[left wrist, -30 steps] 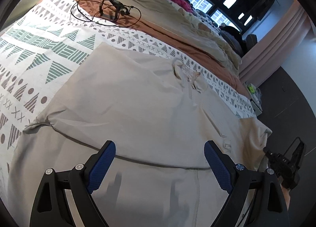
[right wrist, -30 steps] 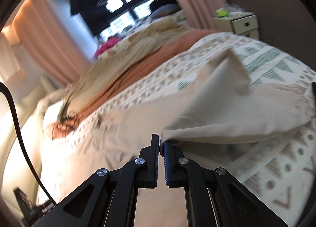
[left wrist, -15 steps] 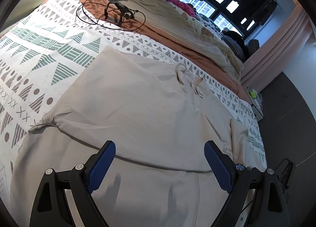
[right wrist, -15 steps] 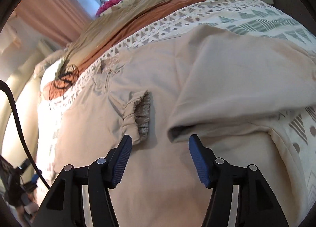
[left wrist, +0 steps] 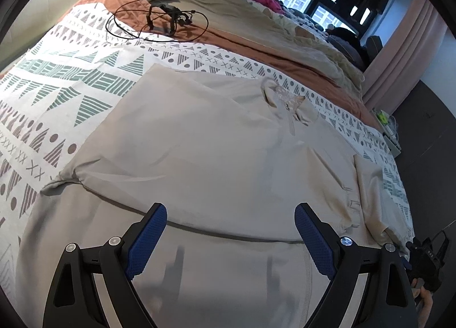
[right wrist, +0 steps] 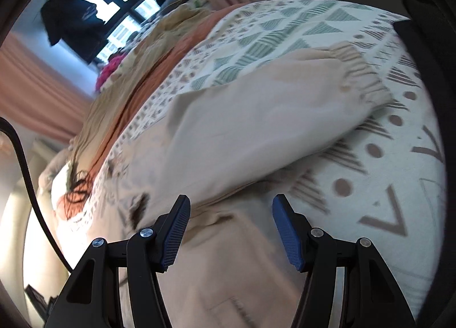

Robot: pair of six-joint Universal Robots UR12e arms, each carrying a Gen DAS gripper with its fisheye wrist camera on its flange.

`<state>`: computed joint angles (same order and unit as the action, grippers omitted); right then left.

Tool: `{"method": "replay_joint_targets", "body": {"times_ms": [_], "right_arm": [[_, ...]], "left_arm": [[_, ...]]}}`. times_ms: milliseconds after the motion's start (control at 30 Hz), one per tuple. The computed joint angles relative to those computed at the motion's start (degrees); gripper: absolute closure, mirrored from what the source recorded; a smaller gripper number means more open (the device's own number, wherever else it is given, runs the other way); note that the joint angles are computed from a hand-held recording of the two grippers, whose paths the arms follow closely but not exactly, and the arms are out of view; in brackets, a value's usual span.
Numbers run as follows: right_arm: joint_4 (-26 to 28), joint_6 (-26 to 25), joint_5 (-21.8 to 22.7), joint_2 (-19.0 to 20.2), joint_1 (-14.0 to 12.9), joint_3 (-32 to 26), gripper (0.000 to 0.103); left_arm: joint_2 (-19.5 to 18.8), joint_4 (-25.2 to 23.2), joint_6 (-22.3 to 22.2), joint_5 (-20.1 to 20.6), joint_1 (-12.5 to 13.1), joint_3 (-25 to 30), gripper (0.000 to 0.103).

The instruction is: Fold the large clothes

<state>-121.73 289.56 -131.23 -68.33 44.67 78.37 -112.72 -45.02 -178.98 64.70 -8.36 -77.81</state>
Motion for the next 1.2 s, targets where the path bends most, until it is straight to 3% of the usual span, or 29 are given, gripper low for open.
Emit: {"method": "replay_joint_targets", "body": {"times_ms": [233, 367, 600, 633, 700, 733, 833, 933, 1200], "right_arm": [[-5.0, 8.2, -2.5, -3.9, 0.1, 8.1, 0.042], [-8.8, 10.4, -4.1, -4.6, 0.1, 10.6, 0.042], [-10.8, 14.5, -6.1, -5.7, -0.7, 13.7, 0.043], [-11.2, 15.0, -6.9, -5.8, -0.7, 14.1, 0.046], [-9.7, 16.5, -6.9, -6.0, -0.9, 14.4, 0.070], [-10.1, 16.3, -6.4, -6.1, -1.1, 14.5, 0.093], [-6.1, 18.0, -10.0, -5.4, -0.2, 12.2, 0.098], [-1.8, 14.4, -13.6, -4.0, 0.5, 7.6, 0.098], [-6.1, -5.9, -21.7, 2.8, 1.9, -6.0, 0.098]], "left_arm": [[-0.5, 0.4, -0.4, 4.1, -1.1, -0.2, 0.011], [-0.7, 0.9, 0.6, 5.4, -1.6, -0.5, 0.011], [-0.9, -0.1, 1.5, 5.0, -1.6, -0.2, 0.011], [-0.8, 0.0, 1.3, 4.9, -1.5, -0.2, 0.011], [-0.7, 0.5, 0.9, 4.5, -1.3, -0.3, 0.011], [-0.7, 0.8, 0.5, 4.4, -1.3, -0.2, 0.011], [-0.5, 1.0, 0.0, 4.4, -1.0, -0.2, 0.011], [-0.4, 0.3, -0.2, 3.1, -0.5, 0.2, 0.011], [0.7, 0.2, -0.5, -0.2, 1.9, 0.0, 0.011]]}}
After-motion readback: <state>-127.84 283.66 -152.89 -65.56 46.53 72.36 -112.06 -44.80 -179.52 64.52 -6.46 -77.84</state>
